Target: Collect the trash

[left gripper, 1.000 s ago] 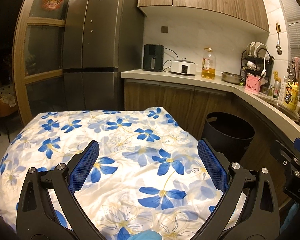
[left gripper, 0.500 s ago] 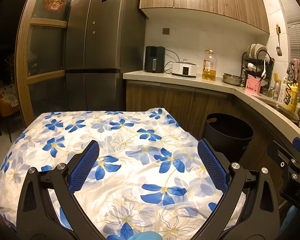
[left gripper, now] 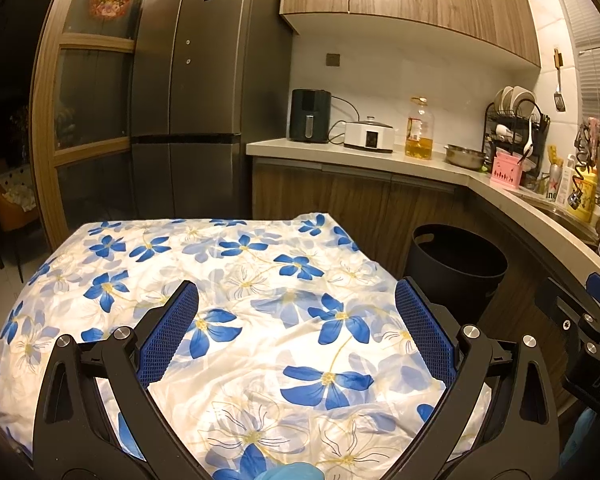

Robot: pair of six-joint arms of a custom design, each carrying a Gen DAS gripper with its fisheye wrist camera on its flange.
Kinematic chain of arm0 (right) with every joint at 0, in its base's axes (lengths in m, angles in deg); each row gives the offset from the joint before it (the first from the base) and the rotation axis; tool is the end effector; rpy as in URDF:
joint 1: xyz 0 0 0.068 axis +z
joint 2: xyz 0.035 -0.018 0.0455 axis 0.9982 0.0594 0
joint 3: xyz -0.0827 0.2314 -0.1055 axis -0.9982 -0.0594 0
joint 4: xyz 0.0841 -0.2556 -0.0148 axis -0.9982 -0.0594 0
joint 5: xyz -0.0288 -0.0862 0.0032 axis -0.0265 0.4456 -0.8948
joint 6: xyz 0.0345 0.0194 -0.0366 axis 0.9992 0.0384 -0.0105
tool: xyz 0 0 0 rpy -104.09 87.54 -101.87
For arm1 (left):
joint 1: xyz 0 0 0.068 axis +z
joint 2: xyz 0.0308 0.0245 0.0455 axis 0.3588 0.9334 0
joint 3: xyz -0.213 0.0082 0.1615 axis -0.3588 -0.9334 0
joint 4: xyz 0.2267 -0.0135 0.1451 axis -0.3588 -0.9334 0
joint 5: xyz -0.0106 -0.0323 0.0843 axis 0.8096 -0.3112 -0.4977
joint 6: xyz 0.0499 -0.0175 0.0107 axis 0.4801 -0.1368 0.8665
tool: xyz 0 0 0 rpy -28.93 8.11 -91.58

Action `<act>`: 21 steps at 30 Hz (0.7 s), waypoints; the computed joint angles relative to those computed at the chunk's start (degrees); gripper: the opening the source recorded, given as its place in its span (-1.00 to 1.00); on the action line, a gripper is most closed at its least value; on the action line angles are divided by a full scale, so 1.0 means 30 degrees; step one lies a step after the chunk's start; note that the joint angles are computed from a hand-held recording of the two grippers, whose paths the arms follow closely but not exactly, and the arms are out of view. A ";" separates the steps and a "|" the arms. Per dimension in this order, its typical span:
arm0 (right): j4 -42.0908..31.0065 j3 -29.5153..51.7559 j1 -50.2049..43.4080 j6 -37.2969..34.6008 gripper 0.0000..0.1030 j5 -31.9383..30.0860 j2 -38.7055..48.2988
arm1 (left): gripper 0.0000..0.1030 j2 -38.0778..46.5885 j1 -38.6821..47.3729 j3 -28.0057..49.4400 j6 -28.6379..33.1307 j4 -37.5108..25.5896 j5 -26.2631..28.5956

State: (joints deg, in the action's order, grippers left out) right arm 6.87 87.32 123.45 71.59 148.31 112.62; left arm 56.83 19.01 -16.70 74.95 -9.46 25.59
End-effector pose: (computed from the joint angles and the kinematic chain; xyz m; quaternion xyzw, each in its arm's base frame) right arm 0.2644 0.1598 0.1823 0.2311 0.7906 -0.1404 0.5494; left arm 0.3429 -0.0261 0.1629 0.1659 0.8069 -0.1483 0.5472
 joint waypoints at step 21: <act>0.0060 -0.0036 -0.0172 -0.0104 0.89 -0.0117 -0.0122 | 0.88 0.0384 -0.0295 0.0155 0.0161 0.0103 -0.0280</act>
